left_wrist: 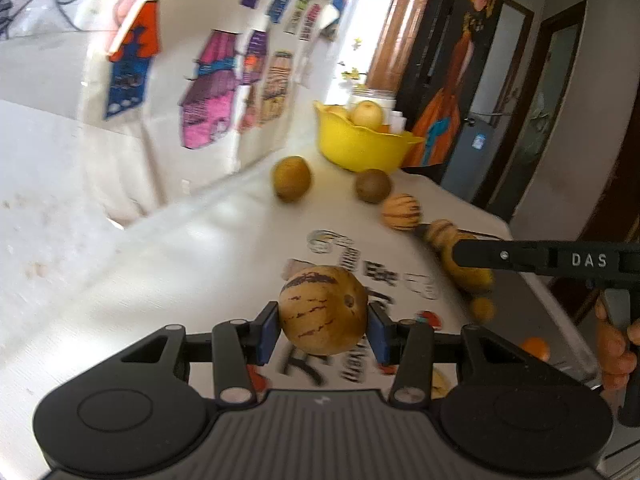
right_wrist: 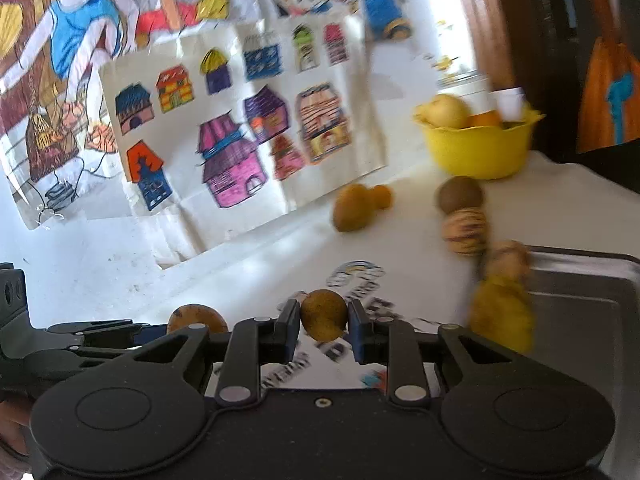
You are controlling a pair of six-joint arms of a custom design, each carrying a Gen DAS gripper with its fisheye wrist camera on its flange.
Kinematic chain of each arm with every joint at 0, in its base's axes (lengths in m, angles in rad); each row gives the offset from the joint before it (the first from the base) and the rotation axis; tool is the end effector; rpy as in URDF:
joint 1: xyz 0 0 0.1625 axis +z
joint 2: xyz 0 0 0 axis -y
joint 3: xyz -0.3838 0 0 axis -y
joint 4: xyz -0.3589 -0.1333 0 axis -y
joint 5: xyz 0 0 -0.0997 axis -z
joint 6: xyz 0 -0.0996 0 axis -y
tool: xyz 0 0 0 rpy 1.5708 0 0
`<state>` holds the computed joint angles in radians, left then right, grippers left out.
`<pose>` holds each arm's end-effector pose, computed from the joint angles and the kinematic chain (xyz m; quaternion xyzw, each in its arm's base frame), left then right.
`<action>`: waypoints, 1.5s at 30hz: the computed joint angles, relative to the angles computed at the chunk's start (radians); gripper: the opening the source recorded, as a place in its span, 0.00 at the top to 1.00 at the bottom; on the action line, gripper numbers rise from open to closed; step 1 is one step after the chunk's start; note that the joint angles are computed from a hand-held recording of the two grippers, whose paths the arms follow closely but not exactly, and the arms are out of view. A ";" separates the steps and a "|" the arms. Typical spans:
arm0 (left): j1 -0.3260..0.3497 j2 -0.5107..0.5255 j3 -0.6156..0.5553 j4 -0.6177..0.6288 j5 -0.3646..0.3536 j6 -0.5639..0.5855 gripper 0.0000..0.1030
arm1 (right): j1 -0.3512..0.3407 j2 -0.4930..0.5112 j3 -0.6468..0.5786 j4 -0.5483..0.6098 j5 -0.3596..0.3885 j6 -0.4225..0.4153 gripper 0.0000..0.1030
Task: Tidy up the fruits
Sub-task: 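Carry the melon and longan onto the metal tray while lowering both tools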
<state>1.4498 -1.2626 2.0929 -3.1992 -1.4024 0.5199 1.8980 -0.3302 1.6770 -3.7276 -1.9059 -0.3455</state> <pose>0.0887 -0.5129 0.2661 0.2582 0.8817 -0.3641 0.1527 0.2815 -0.5166 -0.0556 0.2371 -0.8771 0.3871 0.1568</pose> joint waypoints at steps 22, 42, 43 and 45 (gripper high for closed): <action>-0.157 0.050 0.171 -0.045 -0.022 -0.069 0.52 | -0.072 -0.011 0.427 -0.628 -0.139 -0.114 0.73; -0.213 0.145 0.223 -0.161 0.048 -0.028 0.52 | -0.062 0.119 0.370 -0.775 -0.220 -0.292 0.73; -0.215 0.148 0.221 -0.161 0.051 -0.026 0.52 | -0.064 0.117 0.371 -0.771 -0.223 -0.290 0.73; -0.221 0.153 0.218 -0.161 0.061 -0.018 0.52 | -0.067 0.115 0.374 -0.765 -0.226 -0.285 0.73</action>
<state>1.2287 -1.1095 2.3112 -3.3602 -1.3415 0.5018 1.8306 -0.2155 2.0507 -4.4923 -2.1314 -0.6307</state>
